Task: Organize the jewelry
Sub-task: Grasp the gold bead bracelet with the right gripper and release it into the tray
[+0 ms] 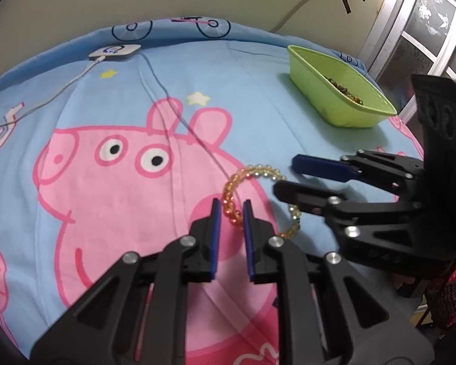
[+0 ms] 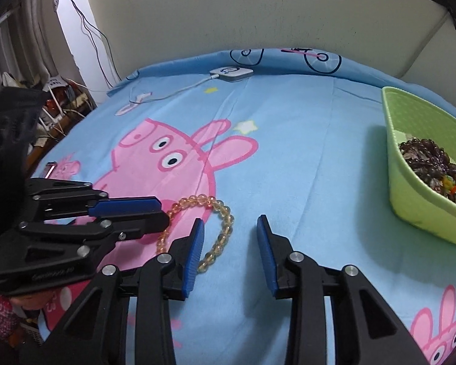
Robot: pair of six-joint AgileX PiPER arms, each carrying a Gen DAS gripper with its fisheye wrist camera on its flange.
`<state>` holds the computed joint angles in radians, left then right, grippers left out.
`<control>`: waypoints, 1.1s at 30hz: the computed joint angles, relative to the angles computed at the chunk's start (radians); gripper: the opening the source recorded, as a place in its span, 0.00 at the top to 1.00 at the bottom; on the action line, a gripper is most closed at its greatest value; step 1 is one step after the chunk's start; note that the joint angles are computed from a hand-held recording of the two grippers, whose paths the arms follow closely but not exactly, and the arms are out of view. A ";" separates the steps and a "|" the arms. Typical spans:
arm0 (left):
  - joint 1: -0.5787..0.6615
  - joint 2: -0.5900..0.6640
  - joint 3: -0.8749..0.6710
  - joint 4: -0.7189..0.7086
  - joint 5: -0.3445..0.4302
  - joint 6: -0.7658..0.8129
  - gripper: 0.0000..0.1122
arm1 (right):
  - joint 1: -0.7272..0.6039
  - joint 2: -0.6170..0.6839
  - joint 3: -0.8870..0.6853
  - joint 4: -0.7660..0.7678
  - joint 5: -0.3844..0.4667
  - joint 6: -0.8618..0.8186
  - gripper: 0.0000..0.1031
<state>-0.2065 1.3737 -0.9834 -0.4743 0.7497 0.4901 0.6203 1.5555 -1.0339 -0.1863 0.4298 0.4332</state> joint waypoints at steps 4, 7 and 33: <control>-0.037 -0.007 0.021 0.052 -0.048 -0.050 0.76 | 0.025 0.011 -0.008 -0.087 0.022 0.068 1.00; -0.085 -0.016 0.049 0.131 -0.114 -0.114 0.82 | 0.023 0.016 -0.015 -0.070 0.025 0.039 1.00; -0.394 0.264 -0.571 0.332 0.069 -0.376 0.94 | -0.357 -0.350 0.073 0.184 -0.048 -0.258 1.00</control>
<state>-0.6008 1.6378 -1.5541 -0.1422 0.8191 0.1137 0.2628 1.2055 -0.9613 -0.0028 0.3819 0.1750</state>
